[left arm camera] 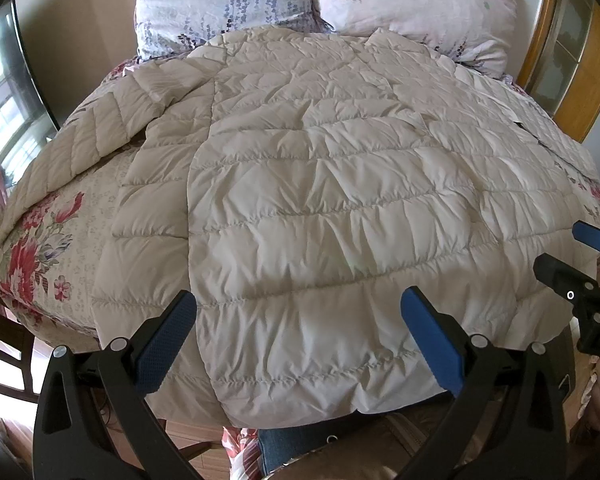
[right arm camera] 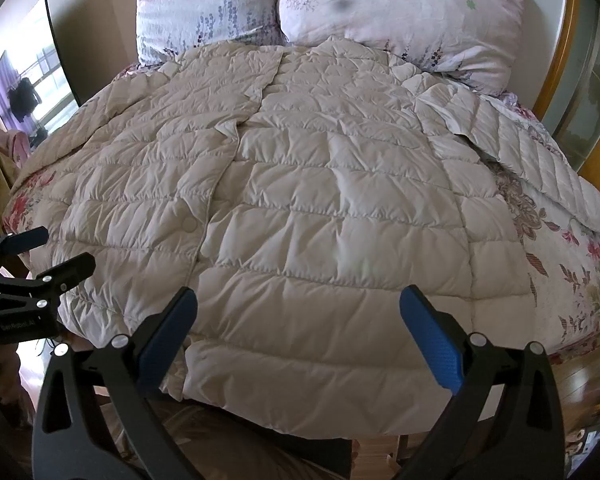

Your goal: Fold large clothes

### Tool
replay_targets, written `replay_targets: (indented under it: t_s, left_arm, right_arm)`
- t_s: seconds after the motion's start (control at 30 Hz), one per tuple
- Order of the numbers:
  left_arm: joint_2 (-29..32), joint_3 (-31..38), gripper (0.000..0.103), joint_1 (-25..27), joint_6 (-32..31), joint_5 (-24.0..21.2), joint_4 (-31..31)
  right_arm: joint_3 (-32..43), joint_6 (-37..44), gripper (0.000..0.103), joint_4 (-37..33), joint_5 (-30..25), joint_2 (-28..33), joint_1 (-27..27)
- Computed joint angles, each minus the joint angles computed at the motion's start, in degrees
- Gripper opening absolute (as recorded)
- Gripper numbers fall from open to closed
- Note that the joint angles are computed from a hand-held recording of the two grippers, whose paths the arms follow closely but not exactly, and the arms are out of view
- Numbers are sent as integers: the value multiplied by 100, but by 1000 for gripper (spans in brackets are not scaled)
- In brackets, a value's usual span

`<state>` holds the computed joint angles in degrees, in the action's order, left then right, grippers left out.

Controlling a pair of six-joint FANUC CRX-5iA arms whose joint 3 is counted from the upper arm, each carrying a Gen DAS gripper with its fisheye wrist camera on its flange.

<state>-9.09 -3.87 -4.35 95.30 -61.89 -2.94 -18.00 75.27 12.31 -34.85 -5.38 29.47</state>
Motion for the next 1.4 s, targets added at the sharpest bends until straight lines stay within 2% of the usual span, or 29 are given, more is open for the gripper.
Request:
replay_targets:
  t_s: [0.17, 0.27, 0.37, 0.47, 0.53, 0.63, 0.77, 0.93, 0.97, 1.03, 1.07, 1.13, 1.2, 1.3, 1.4]
  left_arm:
    - [-56, -111, 102, 52, -123, 77, 126]
    - [-70, -182, 102, 102, -258, 179, 263]
    - [-87, -242, 102, 174, -387, 278, 433]
    - [-93, -300, 102, 290, -549, 393, 677]
    - [-77, -305, 102, 364, -615, 429, 799]
    - [-38, -353, 102, 549, -777, 527, 1116]
    - [102, -225, 102, 728, -811, 615, 1232]
    - [290, 5, 102, 952, -776, 876, 1236]
    - [336, 68, 102, 983, -722, 935, 1205]
    - [443, 176, 102, 1024, -578, 1117, 1117]
    - [485, 215, 102, 1034, -526, 1194, 1087]
    - [610, 271, 102, 1073, -595, 1372, 1161]
    - [770, 408, 102, 1070, -640, 1366, 1170]
    - [1002, 602, 102, 1060, -854, 1346, 1286]
    - [1009, 427, 102, 1027, -1352, 1875, 1585]
  right_arm:
    - [52, -4, 101, -40, -9, -4, 35]
    - [178, 284, 101, -369, -38, 31, -93]
    - [585, 838, 101, -1175, -223, 185, -325]
    - [1391, 2138, 101, -3036, -773, 509, -994]
    - [1645, 2350, 101, -3560, -869, 649, -1276]
    - [1725, 1917, 101, -3342, -563, 748, -1377]
    - [2115, 1610, 101, -3736, -364, 1007, -1910]
    - [2512, 270, 100, -3568, 192, 1441, -2551]
    - [2631, -36, 97, -3574, 293, 1577, -2721]
    - [2898, -616, 83, -3498, 332, 1863, -3004]
    - [3046, -1019, 79, -3420, 295, 2028, -3154]
    - [3373, -1485, 65, -3543, 126, 2342, -3461]
    - [3652, -1820, 58, -3808, -17, 2627, -3776]
    - [3743, -2488, 48, -3558, -6, 2851, -3967]
    - [3899, -2527, 40, -3703, 25, 3025, -4200]
